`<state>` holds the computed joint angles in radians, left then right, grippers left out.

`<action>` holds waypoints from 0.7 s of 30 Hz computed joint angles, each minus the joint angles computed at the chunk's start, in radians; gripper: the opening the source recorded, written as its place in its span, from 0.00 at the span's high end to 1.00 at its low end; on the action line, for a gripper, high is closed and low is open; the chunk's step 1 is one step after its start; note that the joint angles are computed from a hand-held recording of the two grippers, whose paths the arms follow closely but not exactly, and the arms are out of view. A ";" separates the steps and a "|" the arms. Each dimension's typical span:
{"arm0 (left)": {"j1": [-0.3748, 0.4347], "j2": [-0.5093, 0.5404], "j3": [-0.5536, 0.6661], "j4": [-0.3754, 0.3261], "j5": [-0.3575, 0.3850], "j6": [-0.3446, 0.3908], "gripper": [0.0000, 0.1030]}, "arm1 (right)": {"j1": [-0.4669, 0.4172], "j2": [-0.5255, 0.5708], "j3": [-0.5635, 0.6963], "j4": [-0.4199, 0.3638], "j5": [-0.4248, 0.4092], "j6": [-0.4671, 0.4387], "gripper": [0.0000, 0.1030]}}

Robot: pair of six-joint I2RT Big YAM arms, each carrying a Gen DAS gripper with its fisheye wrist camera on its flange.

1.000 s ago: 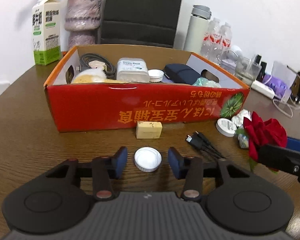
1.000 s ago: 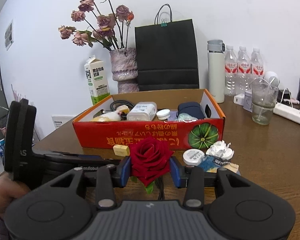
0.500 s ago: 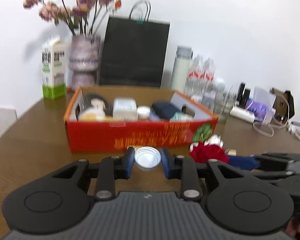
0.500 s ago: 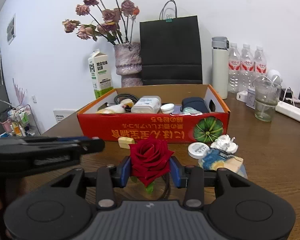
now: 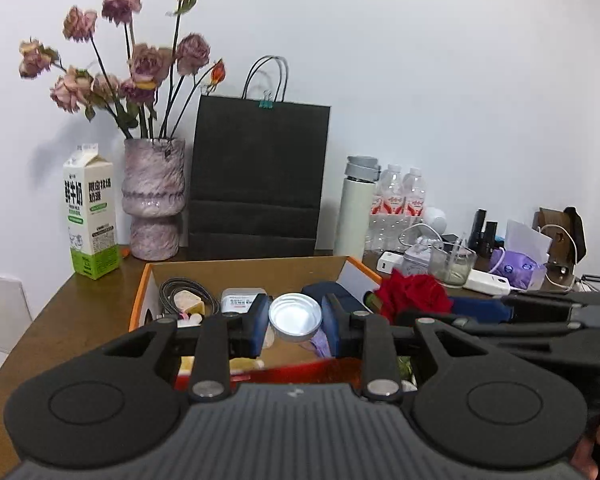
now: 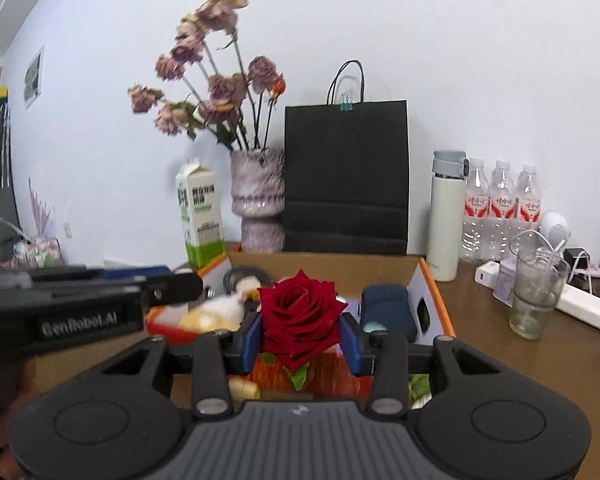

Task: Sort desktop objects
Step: 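Carry the rose and white cap into the cardboard box and open both tools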

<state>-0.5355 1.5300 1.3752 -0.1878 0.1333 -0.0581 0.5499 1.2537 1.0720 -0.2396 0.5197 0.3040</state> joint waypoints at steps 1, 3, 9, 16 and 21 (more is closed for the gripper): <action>0.004 0.025 0.039 -0.031 0.004 -0.005 0.71 | -0.014 0.010 0.017 -0.007 -0.006 -0.005 0.61; 0.013 0.069 0.104 -0.080 0.013 -0.017 0.72 | -0.051 0.041 0.066 -0.040 -0.039 -0.010 0.62; 0.032 0.223 0.329 -0.268 0.009 -0.031 0.72 | -0.171 0.160 0.213 -0.144 -0.226 0.032 0.62; 0.031 0.441 0.641 -0.524 -0.019 0.025 0.71 | -0.266 0.349 0.417 -0.353 -0.386 0.108 0.62; 0.022 0.623 0.914 -0.751 -0.071 0.053 0.71 | -0.276 0.492 0.586 -0.519 -0.394 0.066 0.62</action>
<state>-0.5133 2.1528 2.2893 -0.9387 0.0622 -0.0053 0.2742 1.7455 1.6580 -0.7589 0.1256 0.3703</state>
